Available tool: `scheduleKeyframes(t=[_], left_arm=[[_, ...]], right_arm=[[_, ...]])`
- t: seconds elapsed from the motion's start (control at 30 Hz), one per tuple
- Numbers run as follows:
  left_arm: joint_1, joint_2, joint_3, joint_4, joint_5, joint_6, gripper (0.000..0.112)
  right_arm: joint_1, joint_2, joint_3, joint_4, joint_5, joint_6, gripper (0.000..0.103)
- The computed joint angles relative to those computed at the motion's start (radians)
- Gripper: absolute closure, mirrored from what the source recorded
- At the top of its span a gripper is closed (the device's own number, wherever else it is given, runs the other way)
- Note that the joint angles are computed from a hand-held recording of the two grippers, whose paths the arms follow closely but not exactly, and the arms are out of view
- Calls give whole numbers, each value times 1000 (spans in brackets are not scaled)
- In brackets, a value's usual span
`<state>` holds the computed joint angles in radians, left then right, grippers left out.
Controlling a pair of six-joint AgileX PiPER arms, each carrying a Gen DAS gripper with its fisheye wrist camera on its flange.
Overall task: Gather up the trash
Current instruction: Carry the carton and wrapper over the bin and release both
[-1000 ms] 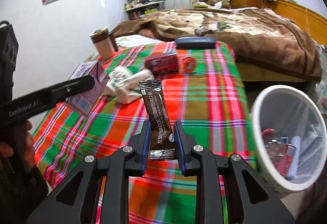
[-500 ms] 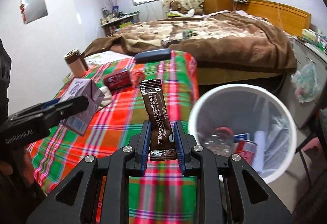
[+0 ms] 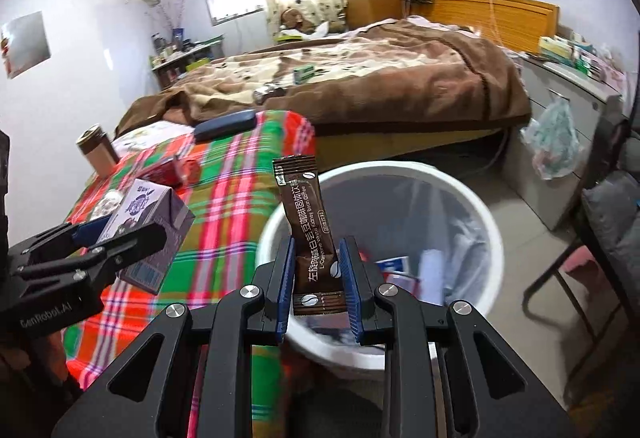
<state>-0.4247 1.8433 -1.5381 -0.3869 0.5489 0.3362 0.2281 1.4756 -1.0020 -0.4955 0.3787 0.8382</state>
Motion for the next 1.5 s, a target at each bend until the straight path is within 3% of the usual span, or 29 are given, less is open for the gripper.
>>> scheduleKeyframes(t=[0.67, 0.9, 1.03, 1.5], left_arm=[[-130, 267, -326, 44, 151, -92, 53], [-135, 276, -335, 81, 153, -125, 47], [-125, 259, -314, 69, 143, -117, 47], [-85, 161, -190, 47, 83, -108, 45]], right_arm=[[-170, 37, 30, 164, 17, -197, 79], [-161, 52, 15, 107, 61, -162, 77], [-169, 33, 27, 120, 50, -167, 53], [-130, 8, 34, 64, 46, -89, 53]])
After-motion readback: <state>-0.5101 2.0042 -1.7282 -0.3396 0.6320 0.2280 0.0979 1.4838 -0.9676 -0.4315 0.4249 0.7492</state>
